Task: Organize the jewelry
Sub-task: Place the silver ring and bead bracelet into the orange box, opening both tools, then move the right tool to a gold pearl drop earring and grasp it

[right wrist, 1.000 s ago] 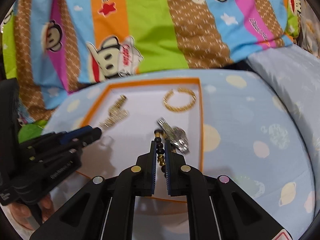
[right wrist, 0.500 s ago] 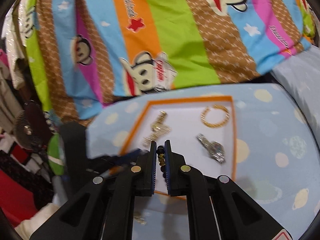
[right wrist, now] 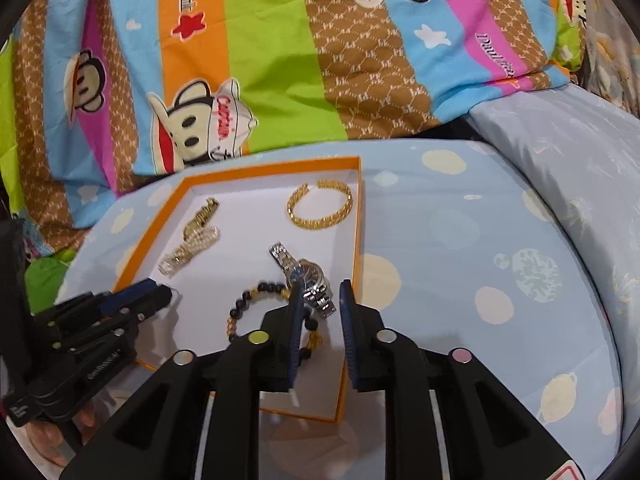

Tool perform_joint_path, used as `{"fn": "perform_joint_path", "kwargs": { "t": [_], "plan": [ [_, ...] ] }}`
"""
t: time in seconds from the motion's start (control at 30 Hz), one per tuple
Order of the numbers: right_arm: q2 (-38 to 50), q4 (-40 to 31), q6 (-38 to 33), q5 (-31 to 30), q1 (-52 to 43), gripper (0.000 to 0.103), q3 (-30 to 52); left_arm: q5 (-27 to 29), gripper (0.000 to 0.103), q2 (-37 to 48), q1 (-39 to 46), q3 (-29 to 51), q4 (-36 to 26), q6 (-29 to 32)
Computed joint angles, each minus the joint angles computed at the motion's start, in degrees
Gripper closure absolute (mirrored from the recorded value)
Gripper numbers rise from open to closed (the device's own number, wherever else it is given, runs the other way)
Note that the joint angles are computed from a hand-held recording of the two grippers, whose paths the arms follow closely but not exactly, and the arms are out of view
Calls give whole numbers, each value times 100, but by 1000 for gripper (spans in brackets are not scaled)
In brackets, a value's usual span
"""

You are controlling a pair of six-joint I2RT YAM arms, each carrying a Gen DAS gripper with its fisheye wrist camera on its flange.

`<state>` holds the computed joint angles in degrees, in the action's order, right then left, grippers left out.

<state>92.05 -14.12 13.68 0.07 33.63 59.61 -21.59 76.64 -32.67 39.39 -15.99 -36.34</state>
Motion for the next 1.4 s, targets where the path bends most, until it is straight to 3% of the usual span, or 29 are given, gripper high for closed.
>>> {"fn": "perform_joint_path", "kwargs": {
  "t": [0.03, 0.1, 0.43, 0.73, 0.87, 1.1, 1.2, 1.4],
  "plan": [
    [-144, 71, -12, 111, 38, 73, -102, -122, 80, -88, -45, -42, 9, -38],
    [-400, 101, -39, 240, 99, 73, -246, -444, 65, -384, -158, -168, 43, -84],
    [-1962, 54, 63, 694, 519, 71, -1355, -955, 65, -2059, -399, -570, -903, -830],
    [-2476, -19, 296, 752, 857, 70, -2173, -1583, 65, -2480, -1604, -892, -2101, -2366],
    [-2519, -95, 438, 801, 1153, 70, -2339, -1782, 64, -2529, -2376, -919, -2722, -3261],
    [-2336, -133, 696, 972, 1965, 70, -2286, -1884, 64, -2301, -3385, -843, -3365, -4322],
    [-1998, -125, 710, 950, 2173, 70, -2095, -1905, 57, -2130, -3691, -767, -3550, -4618],
    [-1258, -153, 623, 620, 2161, 70, -1612, -1860, 56, -2198, -3694, -785, -3618, -4721]
  ]
}}
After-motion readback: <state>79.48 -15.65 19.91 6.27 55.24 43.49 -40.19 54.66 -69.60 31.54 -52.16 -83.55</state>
